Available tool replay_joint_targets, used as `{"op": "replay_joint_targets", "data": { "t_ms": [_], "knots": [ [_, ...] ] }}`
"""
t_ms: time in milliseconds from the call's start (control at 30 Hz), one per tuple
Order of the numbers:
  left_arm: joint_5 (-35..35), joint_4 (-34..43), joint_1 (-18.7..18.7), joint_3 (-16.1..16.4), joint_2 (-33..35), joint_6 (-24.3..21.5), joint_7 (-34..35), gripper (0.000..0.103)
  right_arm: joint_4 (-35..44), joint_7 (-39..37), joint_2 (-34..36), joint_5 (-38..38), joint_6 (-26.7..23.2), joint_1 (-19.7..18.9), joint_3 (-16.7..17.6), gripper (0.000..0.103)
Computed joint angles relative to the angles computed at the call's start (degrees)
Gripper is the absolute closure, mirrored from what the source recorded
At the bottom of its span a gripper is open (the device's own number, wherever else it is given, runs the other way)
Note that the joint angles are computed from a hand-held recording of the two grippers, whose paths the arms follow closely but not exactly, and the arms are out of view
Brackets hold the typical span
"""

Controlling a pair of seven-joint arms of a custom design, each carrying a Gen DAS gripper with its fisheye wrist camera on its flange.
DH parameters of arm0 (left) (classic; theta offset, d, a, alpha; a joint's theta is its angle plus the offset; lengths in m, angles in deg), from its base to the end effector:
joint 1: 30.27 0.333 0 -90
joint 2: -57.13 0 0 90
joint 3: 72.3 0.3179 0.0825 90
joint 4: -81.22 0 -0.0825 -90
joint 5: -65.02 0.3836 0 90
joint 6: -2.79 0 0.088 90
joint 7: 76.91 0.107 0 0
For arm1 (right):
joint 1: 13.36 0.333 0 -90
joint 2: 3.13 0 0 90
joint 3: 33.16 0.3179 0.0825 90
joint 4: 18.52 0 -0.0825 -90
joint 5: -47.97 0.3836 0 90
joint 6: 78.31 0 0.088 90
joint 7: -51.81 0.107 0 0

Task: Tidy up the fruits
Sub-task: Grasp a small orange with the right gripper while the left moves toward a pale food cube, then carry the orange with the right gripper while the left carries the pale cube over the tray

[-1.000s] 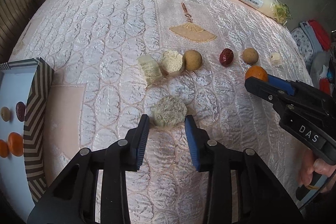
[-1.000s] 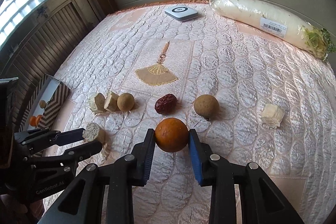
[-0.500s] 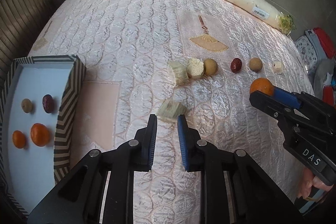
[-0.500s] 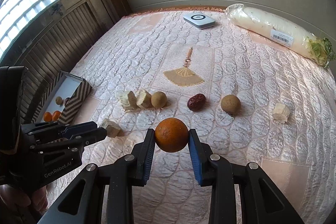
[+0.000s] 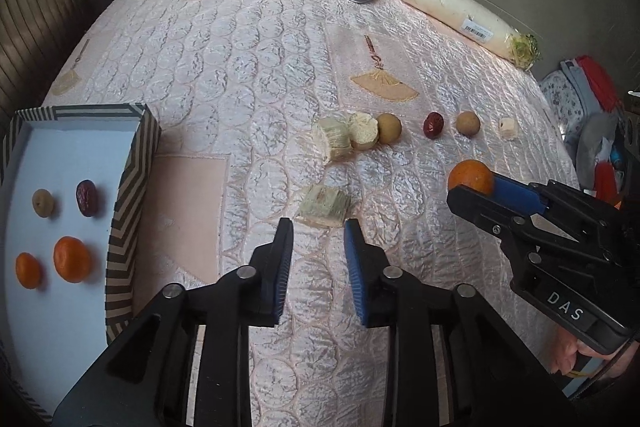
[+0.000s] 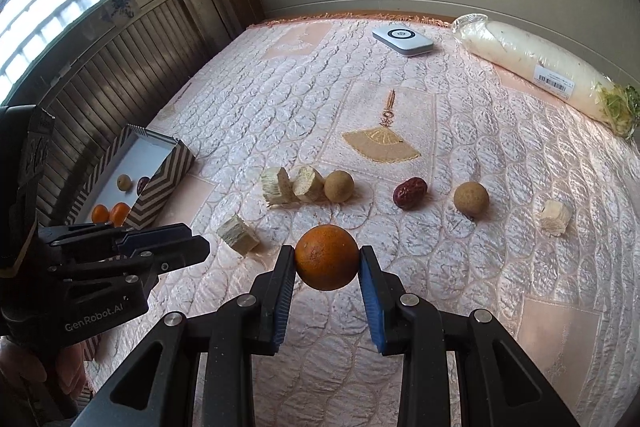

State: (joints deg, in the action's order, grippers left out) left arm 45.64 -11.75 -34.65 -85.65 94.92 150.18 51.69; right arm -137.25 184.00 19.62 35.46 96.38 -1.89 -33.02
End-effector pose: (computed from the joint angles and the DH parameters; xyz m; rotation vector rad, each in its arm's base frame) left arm 0.6944 -0.1887 0.2770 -1.3383 2.7115 -0.7050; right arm 0.6169 0.1438 0.3031 -1.5180 2.1084 -0.3431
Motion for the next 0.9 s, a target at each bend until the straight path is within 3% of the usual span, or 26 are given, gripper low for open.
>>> {"op": "replay_joint_targets", "data": {
  "t_ms": [67, 233, 367, 433, 467, 500, 567, 900],
  "knots": [
    [0.2, 1.03, -0.15, -0.28, 0.9, -0.65, 0.42, 0.06, -0.54, -0.06, -0.24, 0.26, 0.15, -0.23, 0.21, 0.072],
    [2.75, 4.79, -2.12, 0.91, 3.69, -3.03, -0.66, 0.06, -1.89, 0.31, -0.89, 0.35, 0.62, -0.25, -0.13, 0.072],
    [5.26, 6.92, -3.54, 2.27, 5.72, -1.93, -2.99, 0.058, -2.47, 0.3, -0.99, 0.84, 0.9, -0.83, 0.22, 0.072],
    [5.04, 8.4, -2.99, 2.01, 6.75, -3.18, -3.9, 0.061, -2.56, 0.19, -1.01, 0.96, 1.1, -0.97, 0.34, 0.072],
    [5.36, 8.48, -3.15, 2.34, 6.89, -2.84, -4.57, 0.07, -2.56, 0.02, -1.0, 1.05, 1.19, -1.13, 0.53, 0.072],
    [5.6, 8.55, -3.16, 2.45, 7.02, -2.67, -4.95, 0.071, -2.56, -0.14, -1.01, 1.13, 1.27, -1.24, 0.67, 0.072],
    [5.13, 8.51, -2.38, 1.88, 6.91, -3.17, -5.05, 0.072, -2.26, -0.46, -0.86, 1.29, 1.2, -1.4, 0.96, 0.072],
    [2.81, 1.31, 0.21, 0.78, 1.2, 2.83, -3.19, 0.072, 1.58, -4.33, 0.78, 2.42, 0.14, -2.28, 3.38, 0.072]
  ]
}}
